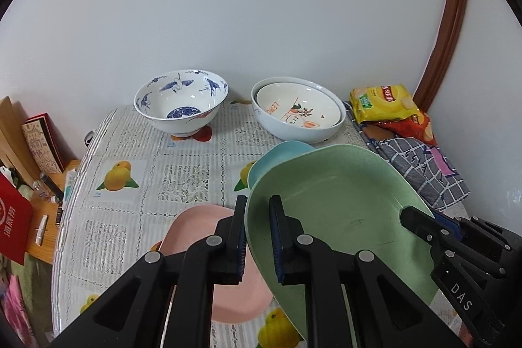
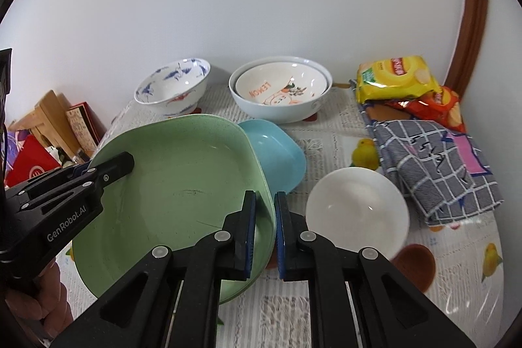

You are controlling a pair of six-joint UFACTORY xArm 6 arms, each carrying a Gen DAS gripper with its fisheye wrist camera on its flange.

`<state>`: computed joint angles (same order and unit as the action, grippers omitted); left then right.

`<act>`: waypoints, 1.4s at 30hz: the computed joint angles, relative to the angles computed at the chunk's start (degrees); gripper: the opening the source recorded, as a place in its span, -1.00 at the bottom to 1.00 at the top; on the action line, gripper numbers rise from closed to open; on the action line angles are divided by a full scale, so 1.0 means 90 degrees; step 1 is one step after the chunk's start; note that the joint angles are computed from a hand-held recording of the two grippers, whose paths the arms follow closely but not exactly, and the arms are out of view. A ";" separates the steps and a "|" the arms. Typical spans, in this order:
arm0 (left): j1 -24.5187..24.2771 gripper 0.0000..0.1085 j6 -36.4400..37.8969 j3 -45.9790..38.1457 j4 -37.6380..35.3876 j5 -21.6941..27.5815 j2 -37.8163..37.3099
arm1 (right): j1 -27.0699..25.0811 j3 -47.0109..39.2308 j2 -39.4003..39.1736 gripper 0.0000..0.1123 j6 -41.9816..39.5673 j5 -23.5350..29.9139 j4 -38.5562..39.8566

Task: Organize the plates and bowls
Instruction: 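Lift the green plate with the left gripper toward the pink plate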

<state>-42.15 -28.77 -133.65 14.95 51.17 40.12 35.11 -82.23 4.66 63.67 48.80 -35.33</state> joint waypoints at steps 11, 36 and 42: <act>-0.0175 -0.77 -0.0417 0.1528 0.0404 -0.0428 -0.1128 | 0.0326 0.0608 -0.0699 -0.82 0.0524 0.0068 -0.0331; -0.0018 -0.77 -0.1015 0.3419 0.0785 -0.0763 -0.2351 | 0.0726 0.0515 -0.0438 -0.82 0.0569 -0.0071 -0.0146; 0.0141 -0.77 -0.1143 0.4031 0.0745 -0.0870 -0.2544 | 0.0724 0.0475 -0.0063 -0.82 0.0339 -0.0366 0.0243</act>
